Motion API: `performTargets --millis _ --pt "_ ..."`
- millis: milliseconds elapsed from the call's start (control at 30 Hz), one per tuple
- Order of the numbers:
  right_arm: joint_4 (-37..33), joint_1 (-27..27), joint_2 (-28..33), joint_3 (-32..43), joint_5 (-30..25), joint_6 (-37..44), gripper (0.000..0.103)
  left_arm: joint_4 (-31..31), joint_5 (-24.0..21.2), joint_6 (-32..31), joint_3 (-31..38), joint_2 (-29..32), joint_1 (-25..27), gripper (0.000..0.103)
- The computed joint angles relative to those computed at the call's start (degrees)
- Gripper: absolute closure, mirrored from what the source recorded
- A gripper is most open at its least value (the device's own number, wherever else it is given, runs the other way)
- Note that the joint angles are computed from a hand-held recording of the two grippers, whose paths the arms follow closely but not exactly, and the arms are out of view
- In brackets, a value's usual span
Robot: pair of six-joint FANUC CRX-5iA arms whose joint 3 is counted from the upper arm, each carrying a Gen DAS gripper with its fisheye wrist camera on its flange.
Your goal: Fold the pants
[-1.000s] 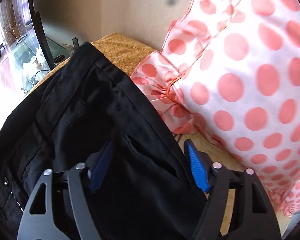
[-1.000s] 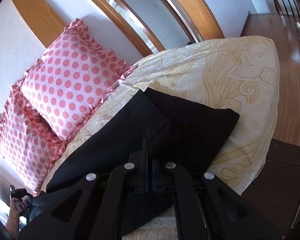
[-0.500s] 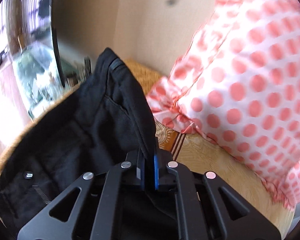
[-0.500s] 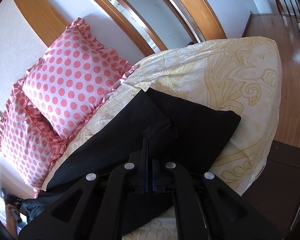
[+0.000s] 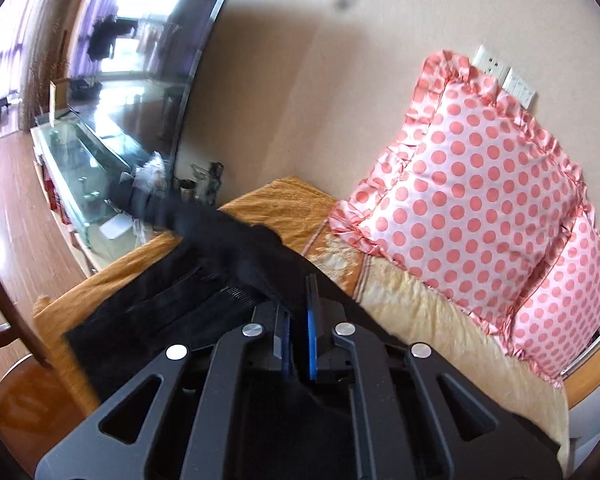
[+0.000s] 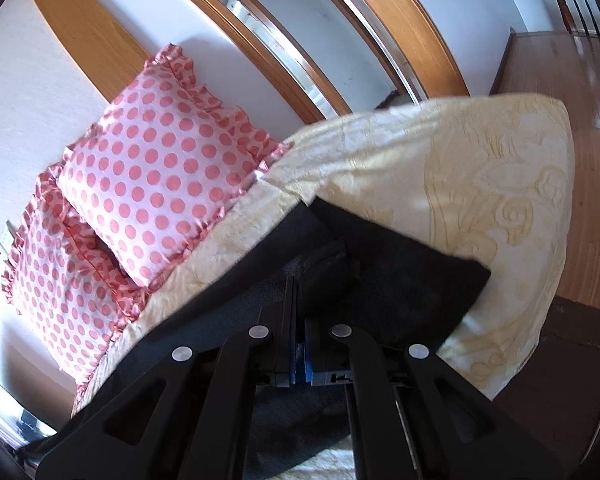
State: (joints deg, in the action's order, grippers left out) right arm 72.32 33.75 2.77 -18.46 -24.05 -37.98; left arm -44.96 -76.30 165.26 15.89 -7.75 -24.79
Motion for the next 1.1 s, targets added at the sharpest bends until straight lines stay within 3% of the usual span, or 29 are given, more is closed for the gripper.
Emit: performTargets --millis 133,267,433,533,667,733,833,933,1100 --pt "2.9 -1.3 -0.9 -0.4 0.7 -3.2 0.101 -2.3 -3.5 7.4 -5.9 -3.4 -4.8 0.097" --pt "1.4 -1.0 -1.3 -0.2 0.0 -2.3 0.101 -0.5 -2.0 12.6 -12.6 -6.7 -6.0 0.097" --pt "1.5 -1.1 -2.0 -0.8 0.6 -3.3 0.101 -5.3 -4.6 18.5 -14.4 -6.8 -10.9 0.097" --pt "7.3 -2.7 -3.2 -2.6 2.0 -9.8 0.101 -5.3 -4.8 20.1 -15.4 -6.8 -11.3 0.097" --pt "-3.8 -0.3 -2.3 -0.3 -1.7 0.2 0.101 -2.3 -2.4 20.6 -17.9 -7.7 -9.4 0.096" --pt "-5.2 -0.4 -2.4 -0.8 -0.8 0.1 0.101 -1.7 -1.9 20.7 -18.5 -8.2 -9.0 0.087" --pt "-9.3 0.3 -2.2 -0.3 -1.7 3.4 0.101 -4.0 -4.7 21.6 -17.8 -8.3 -11.0 0.071" --pt "-13.5 1.0 -1.9 0.6 -2.5 7.3 0.101 -6.0 -7.5 20.8 -16.8 -8.2 -11.9 0.064" --pt "-17.5 1.5 -1.5 1.7 -3.3 11.9 0.101 -5.1 -8.6 18.5 -16.2 -7.2 -10.0 0.063"
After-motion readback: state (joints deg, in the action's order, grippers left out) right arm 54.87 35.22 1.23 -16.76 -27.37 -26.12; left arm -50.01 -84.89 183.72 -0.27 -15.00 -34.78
